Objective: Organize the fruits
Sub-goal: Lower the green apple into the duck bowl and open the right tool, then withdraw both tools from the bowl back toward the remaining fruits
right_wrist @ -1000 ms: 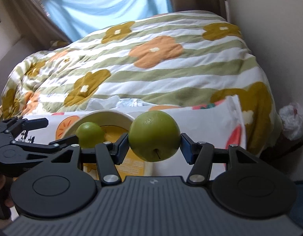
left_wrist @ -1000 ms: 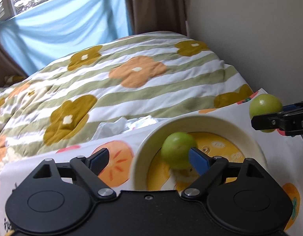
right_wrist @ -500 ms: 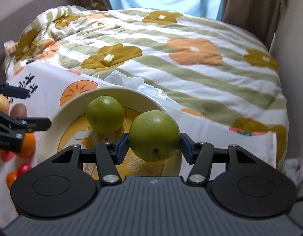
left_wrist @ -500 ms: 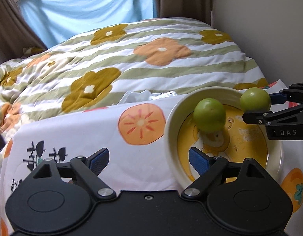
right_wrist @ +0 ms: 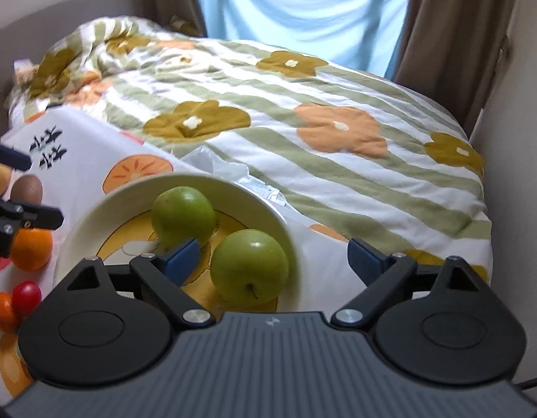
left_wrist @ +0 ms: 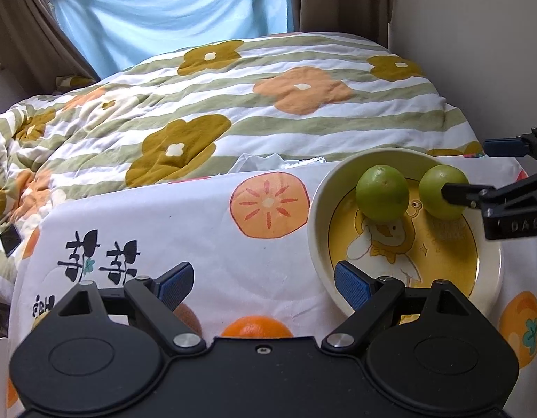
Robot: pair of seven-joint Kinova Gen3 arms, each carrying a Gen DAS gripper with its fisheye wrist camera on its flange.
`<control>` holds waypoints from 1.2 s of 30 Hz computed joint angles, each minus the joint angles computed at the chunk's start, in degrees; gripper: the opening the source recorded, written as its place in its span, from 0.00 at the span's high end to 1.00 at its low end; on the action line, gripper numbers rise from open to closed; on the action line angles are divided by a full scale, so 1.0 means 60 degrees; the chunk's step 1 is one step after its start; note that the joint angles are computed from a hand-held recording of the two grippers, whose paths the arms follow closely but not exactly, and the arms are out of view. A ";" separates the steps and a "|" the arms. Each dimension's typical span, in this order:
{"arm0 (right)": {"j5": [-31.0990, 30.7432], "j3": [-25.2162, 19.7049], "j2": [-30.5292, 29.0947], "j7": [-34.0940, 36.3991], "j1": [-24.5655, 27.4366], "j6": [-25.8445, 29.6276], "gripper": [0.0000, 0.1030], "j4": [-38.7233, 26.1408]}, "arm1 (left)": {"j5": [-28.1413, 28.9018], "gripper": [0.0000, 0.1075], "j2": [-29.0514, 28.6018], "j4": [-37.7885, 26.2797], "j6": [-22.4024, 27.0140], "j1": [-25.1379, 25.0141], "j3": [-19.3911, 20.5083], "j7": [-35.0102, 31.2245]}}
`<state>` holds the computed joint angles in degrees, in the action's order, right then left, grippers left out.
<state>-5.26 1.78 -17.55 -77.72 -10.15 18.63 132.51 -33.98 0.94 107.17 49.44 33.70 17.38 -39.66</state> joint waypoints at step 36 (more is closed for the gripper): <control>0.0371 -0.4999 -0.4585 -0.7545 0.1865 0.6092 0.00 -0.2067 | 0.2379 0.15 -0.6484 0.2456 0.0151 -0.1275 -0.0378 -0.2605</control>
<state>-3.03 -28.21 -45.06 -122.99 1.04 55.19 120.11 -19.70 -37.97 121.91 50.34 26.05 15.11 -55.30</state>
